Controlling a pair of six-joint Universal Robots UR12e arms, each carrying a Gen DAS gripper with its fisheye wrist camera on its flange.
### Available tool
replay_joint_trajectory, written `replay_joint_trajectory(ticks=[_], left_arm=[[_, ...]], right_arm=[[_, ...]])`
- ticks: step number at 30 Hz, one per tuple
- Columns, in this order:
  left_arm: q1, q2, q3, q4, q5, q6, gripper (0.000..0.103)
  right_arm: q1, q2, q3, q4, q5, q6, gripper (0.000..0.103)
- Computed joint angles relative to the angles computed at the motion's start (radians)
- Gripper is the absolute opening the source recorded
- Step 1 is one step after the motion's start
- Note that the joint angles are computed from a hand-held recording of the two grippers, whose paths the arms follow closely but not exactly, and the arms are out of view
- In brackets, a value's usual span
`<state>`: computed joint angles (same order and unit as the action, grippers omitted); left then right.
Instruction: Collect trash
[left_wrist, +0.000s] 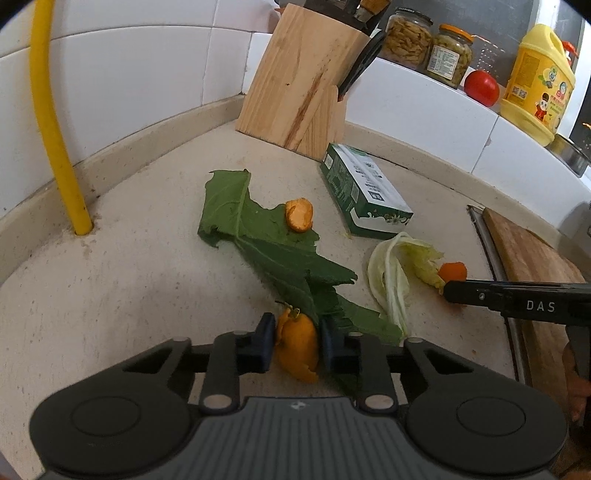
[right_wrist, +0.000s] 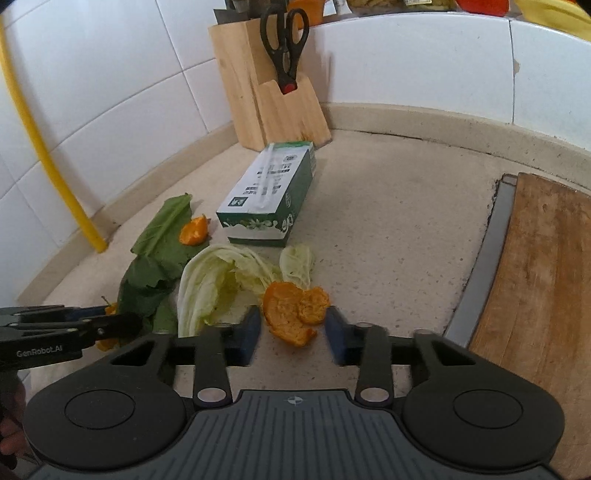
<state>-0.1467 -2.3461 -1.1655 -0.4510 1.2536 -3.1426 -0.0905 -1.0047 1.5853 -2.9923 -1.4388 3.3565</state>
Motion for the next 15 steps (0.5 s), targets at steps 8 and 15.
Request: replay_joint_trajectory(ticks=[8,15], left_arm=[[0.006,0.036,-0.048,0.002,0.01,-0.013,0.019],[0.011,0.06,-0.085,-0.013,-0.004,-0.028,0.019]], right_arm=[[-0.009,-0.023,0.03,-0.006,0.047,0.031,0.005],[-0.011,-0.055,0.064,-0.002,0.078,0.044,0.005]])
